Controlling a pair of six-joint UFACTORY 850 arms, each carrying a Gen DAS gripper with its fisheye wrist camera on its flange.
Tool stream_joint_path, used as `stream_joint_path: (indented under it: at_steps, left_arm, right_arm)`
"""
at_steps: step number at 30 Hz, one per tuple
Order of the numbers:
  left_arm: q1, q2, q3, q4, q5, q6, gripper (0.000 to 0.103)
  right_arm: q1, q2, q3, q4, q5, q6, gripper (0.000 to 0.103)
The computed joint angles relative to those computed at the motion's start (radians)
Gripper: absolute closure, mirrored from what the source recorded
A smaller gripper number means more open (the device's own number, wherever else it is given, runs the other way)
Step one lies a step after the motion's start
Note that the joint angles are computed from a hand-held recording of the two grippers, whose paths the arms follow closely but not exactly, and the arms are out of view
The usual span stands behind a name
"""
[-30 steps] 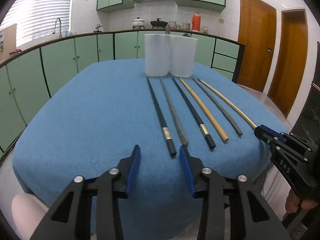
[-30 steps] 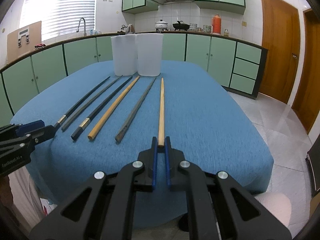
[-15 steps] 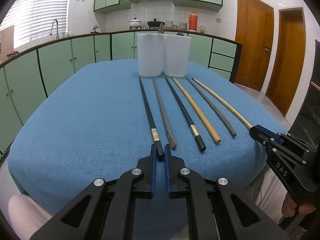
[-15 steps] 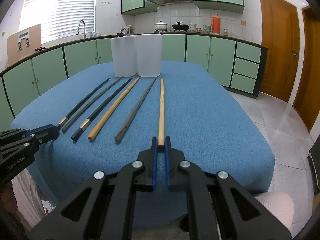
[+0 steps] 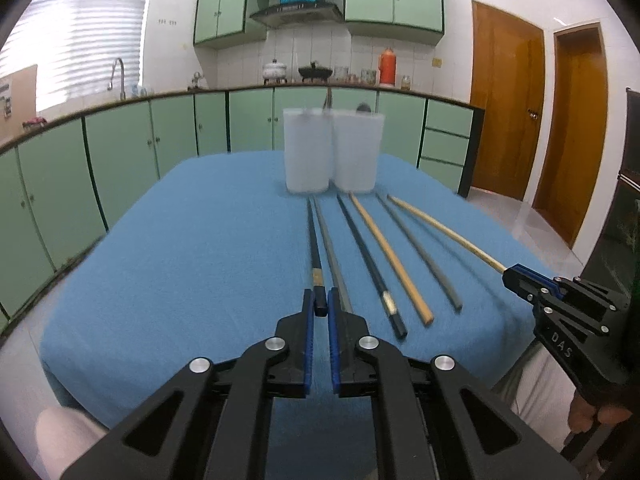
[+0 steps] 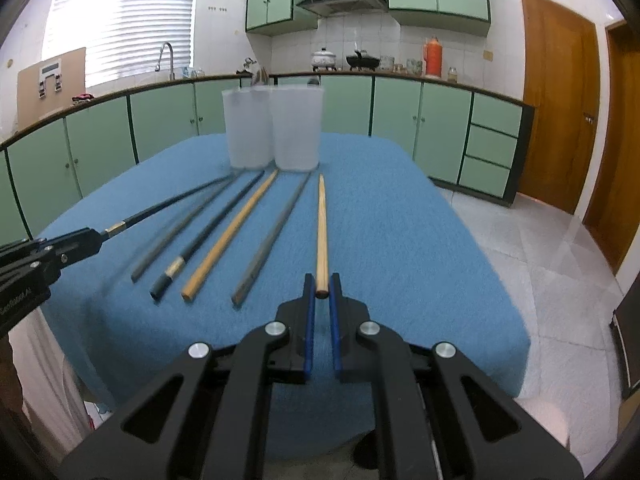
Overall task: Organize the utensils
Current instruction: 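Lift both held chopsticks and carry them over the white holder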
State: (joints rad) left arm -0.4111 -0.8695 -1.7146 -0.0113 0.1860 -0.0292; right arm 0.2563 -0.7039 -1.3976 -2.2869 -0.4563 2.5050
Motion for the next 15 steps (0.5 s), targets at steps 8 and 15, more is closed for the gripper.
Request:
stream_joint_path:
  at_steps: [8, 15]
  left_arm:
    - [0.005, 0.056, 0.014, -0.039, 0.085, 0.074, 0.097]
    - [0.015, 0.066, -0.044, 0.010, 0.124, 0.038, 0.097]
  right_arm:
    - [-0.007, 0.060, 0.003, -0.046, -0.027, -0.049, 0.097]
    - [-0.039, 0.097, -0.042, -0.146, -0.006, 0.005, 0.097]
